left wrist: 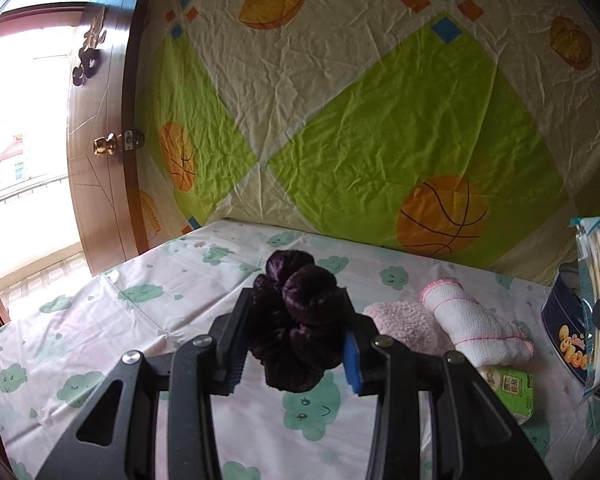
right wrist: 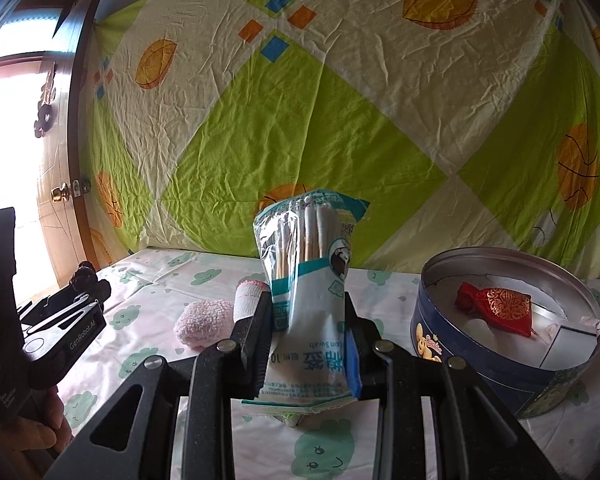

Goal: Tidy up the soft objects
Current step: 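Lift and carry the scrunchie and swab pack over the blue tin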

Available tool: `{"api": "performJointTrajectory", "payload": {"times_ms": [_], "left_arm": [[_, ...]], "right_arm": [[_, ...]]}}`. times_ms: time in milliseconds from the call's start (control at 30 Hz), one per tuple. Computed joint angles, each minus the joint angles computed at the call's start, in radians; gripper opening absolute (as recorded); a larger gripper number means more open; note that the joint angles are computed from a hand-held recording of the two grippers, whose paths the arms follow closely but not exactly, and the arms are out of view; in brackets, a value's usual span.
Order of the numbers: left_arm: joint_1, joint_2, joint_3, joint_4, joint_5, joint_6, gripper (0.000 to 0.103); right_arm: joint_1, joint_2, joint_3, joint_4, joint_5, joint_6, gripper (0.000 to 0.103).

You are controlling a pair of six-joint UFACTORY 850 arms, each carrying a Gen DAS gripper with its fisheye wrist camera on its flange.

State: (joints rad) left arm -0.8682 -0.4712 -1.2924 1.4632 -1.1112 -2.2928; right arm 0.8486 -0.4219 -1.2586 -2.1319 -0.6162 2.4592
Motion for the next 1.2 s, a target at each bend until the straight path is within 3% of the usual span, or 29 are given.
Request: {"api": "performJointTrajectory", "payload": {"times_ms": [1200], "left_arm": [[-0.070,-0.216,-0.381,0.005,0.080,0.205,0.038]], "right_arm": [[-0.123,0.155,0.180,-0.044,-0.085,0.076,0.033]]}}
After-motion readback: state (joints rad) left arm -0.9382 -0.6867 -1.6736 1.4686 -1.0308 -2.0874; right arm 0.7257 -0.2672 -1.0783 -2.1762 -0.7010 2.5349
